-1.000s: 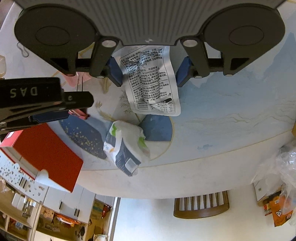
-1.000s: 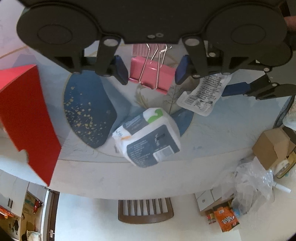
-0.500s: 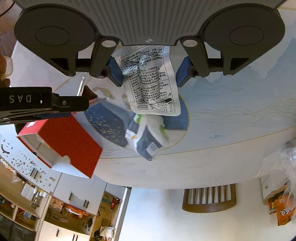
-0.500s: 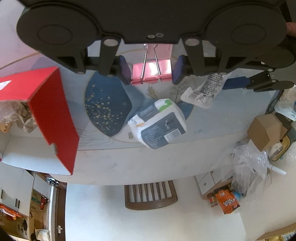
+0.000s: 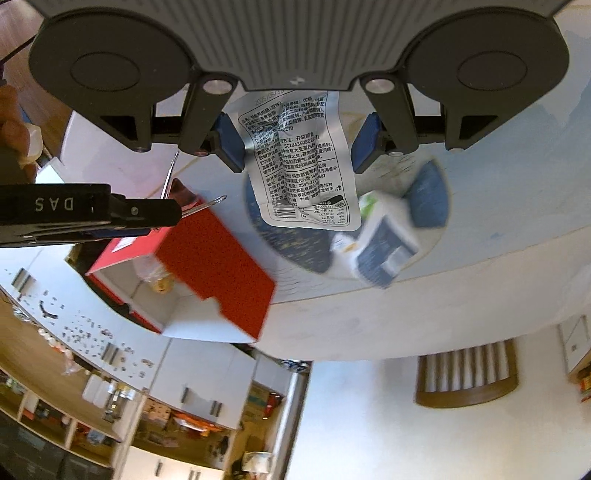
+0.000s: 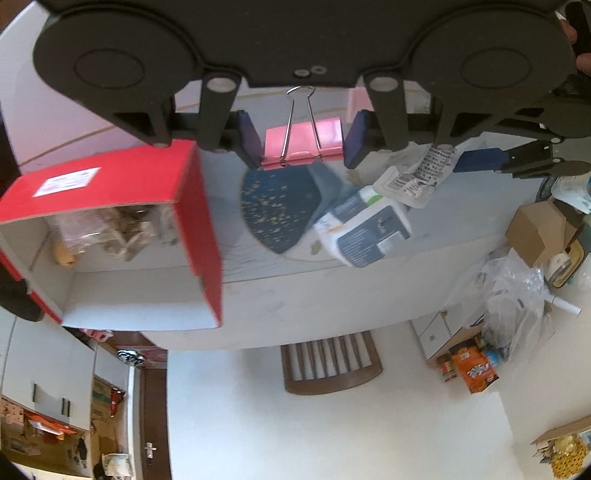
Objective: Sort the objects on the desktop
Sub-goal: 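Carry white sachet with left gripper while right gripper carries pink clip to shoebox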
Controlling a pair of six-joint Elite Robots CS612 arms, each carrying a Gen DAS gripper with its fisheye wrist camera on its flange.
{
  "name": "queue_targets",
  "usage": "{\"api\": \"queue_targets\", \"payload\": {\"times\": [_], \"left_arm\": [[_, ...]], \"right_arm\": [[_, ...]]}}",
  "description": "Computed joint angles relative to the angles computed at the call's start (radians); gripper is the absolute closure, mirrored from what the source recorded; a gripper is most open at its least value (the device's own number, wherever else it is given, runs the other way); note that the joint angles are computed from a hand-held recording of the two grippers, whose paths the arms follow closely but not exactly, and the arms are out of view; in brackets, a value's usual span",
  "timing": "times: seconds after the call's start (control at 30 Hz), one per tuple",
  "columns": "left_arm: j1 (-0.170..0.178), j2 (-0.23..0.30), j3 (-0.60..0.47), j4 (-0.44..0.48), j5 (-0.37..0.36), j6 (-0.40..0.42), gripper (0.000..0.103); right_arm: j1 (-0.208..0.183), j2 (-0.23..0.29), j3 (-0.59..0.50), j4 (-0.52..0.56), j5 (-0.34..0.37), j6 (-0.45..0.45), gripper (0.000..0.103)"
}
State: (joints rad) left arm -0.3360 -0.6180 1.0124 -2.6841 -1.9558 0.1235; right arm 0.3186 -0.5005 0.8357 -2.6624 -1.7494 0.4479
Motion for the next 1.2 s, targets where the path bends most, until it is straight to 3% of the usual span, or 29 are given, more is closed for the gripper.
{"api": "queue_targets", "payload": {"times": [0.43,0.73,1.03,1.2], "left_arm": [[-0.069,0.023,-0.092,-0.003,-0.043,0.022,0.04],[-0.123,0.085,-0.228,0.056,-0.021,0.016,0.04],[-0.165,0.205,-0.473,0.215,0.049,0.017,0.04],[-0.18,0.337,-0.739,0.398,0.092,-0.003,0.04]], "right_arm": [[-0.052,-0.11,0.171,-0.113,-0.097,-0.038,0.054],[-0.109,-0.134,0.229,-0.203,-0.117,-0.077,0.054],[-0.162,-0.127,0.242,-0.221,-0.095,-0.08,0.054],[-0.183,-0.114,0.233,-0.199,-0.089,-0.068,0.054]]}}
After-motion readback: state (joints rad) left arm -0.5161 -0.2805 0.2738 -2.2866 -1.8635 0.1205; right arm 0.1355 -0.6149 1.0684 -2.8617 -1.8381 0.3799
